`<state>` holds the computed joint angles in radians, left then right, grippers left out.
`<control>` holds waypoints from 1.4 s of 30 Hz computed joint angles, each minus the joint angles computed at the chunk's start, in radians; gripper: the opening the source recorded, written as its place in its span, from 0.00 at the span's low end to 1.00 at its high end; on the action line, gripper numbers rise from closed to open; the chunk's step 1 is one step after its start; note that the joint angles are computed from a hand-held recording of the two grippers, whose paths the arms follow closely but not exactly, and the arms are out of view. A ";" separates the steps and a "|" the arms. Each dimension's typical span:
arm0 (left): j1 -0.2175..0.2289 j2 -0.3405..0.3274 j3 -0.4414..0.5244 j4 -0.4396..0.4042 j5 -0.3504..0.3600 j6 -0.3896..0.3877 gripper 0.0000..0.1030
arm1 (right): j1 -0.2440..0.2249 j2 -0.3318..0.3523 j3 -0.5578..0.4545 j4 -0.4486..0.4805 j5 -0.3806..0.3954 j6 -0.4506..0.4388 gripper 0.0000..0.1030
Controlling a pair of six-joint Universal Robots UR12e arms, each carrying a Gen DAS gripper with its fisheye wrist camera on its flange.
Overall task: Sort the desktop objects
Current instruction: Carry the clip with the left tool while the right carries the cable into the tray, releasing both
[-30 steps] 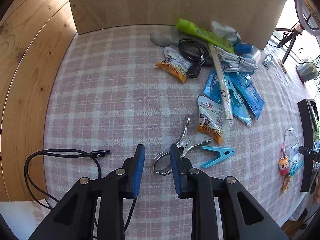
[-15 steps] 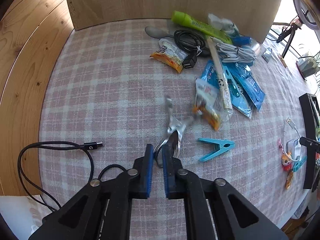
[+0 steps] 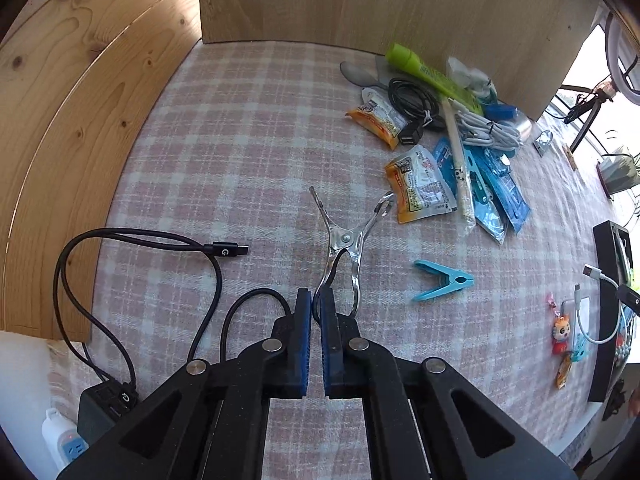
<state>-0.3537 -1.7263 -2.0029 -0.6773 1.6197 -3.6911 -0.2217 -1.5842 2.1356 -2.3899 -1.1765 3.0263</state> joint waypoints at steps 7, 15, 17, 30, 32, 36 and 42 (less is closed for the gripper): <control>-0.032 0.042 0.006 0.017 0.015 0.004 0.04 | -0.061 -0.046 0.022 -0.010 0.042 0.009 0.04; -0.124 -0.013 0.121 0.026 0.015 0.041 0.04 | -0.171 -0.124 0.054 -0.016 0.089 -0.019 0.04; -0.150 -0.037 0.161 0.029 0.011 0.053 0.04 | -0.210 -0.142 0.059 -0.009 0.097 -0.036 0.04; -0.344 -0.285 0.535 -0.037 -0.037 0.128 0.04 | -0.507 -0.195 0.046 0.079 0.103 -0.194 0.04; -0.368 -0.328 0.604 -0.058 -0.050 0.142 0.04 | -0.543 -0.190 0.037 0.089 0.104 -0.216 0.04; -0.411 -0.420 0.756 -0.112 -0.064 0.169 0.04 | -0.593 -0.171 0.017 0.099 0.106 -0.248 0.04; -0.455 -0.543 0.973 -0.189 -0.093 0.210 0.04 | -0.627 -0.141 -0.013 0.110 0.114 -0.269 0.04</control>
